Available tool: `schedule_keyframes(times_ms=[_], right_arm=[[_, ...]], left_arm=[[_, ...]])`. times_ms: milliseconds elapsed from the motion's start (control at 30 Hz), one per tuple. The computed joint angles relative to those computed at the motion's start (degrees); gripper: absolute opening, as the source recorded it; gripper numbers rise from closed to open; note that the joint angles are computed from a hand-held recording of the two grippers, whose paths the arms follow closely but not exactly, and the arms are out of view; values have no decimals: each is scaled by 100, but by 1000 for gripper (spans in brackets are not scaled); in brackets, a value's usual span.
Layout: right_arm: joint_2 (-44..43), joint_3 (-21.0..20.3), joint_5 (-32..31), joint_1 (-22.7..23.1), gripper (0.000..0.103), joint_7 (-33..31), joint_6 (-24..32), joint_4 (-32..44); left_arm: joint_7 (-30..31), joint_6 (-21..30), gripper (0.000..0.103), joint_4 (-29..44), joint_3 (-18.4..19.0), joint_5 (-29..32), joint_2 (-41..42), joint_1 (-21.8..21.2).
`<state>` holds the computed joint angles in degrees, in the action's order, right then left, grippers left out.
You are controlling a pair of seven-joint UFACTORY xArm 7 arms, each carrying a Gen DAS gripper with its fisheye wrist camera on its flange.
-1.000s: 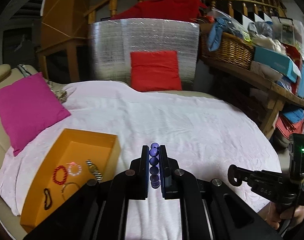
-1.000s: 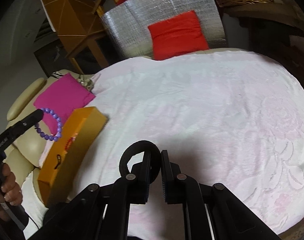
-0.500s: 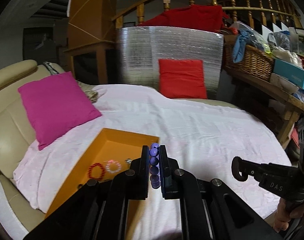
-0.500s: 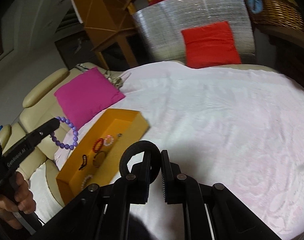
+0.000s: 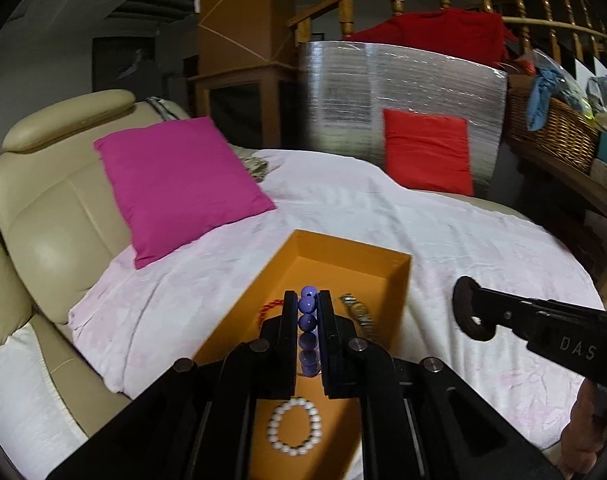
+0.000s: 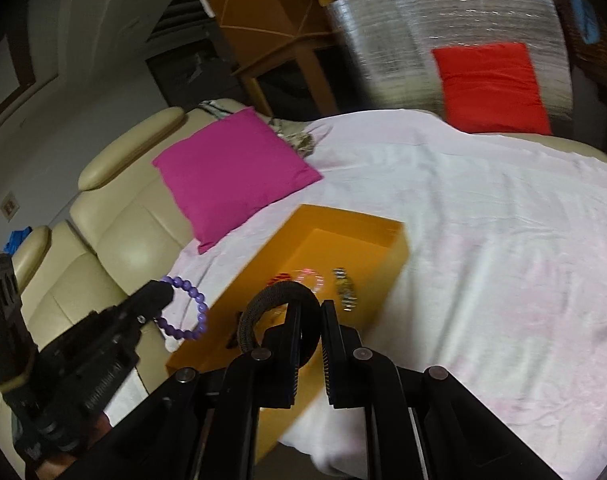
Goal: Organize jewelry
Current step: 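Carry the purple bracelet and black ring over the orange box with both tools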
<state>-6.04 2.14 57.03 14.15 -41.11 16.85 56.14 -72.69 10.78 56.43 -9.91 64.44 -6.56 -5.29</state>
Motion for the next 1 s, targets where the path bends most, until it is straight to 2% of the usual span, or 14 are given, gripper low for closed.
schedule_keyframes(times_ms=[300,467,633,833,1000], right_arm=[[472,315,-179,135,11,503,-185,167],[863,485,58,29,11,416,-342,296],[1151,713,444,-159,11,75,-409,436],[1349,884,485,-286,11,-11,-497,584],[1503,940,77,-301,11,250,-556,699]], left_arm=[[-144,-7,9,-276,92,153,-151,304],[-198,32,9,-343,141,229,-86,414],[-174,75,9,-354,232,225,53,408],[-142,213,9,-314,361,198,301,295],[-53,312,9,-288,495,71,504,149]])
